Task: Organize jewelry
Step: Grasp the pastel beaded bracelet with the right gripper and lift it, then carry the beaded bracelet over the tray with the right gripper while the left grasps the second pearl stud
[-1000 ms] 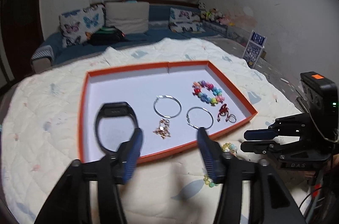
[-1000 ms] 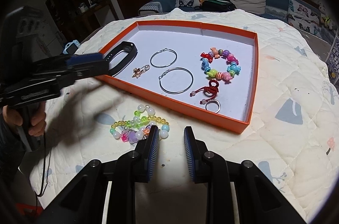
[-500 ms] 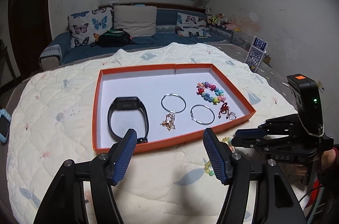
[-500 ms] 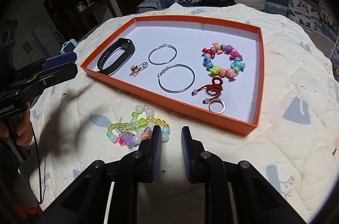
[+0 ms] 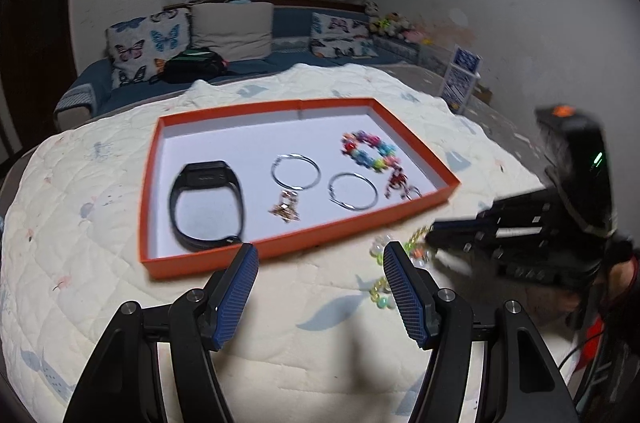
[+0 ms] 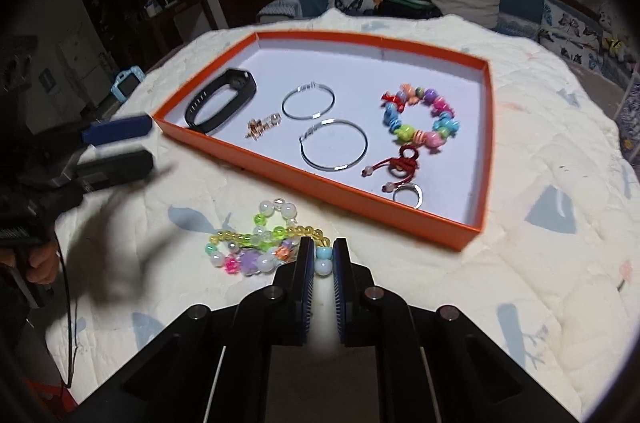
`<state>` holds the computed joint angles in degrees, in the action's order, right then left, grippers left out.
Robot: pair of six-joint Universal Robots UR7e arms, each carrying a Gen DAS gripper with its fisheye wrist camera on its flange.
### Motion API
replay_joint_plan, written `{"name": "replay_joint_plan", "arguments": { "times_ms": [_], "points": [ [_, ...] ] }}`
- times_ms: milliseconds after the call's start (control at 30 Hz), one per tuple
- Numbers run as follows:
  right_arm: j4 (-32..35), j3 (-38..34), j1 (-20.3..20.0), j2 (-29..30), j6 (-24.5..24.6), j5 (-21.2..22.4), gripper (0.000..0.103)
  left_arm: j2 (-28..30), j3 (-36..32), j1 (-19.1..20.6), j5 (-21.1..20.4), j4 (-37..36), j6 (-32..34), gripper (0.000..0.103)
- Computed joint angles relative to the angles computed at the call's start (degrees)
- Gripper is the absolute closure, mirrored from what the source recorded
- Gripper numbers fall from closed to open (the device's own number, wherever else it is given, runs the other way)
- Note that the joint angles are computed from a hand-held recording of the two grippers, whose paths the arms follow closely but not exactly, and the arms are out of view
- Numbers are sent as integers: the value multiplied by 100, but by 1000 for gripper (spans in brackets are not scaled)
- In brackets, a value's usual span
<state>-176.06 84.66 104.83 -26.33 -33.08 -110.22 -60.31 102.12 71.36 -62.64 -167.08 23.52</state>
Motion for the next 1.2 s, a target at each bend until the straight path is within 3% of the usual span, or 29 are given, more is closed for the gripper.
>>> {"name": "replay_joint_plan", "arguments": {
  "times_ms": [300,567,833,1200],
  "points": [
    [-501,183,204,-209,-377,169,92,21,87,37,-399,376,62,34],
    [-699,297,267,-406,-401,503,91,278,35,5,-357,510,322,34],
    [-1006,337,286,-524,-504,555,91,599,-333,64,-516,664,251,35],
    [-1120,346,215,-595,-507,628,91,1031,-865,60,-505,956,211,61]
  ]
}}
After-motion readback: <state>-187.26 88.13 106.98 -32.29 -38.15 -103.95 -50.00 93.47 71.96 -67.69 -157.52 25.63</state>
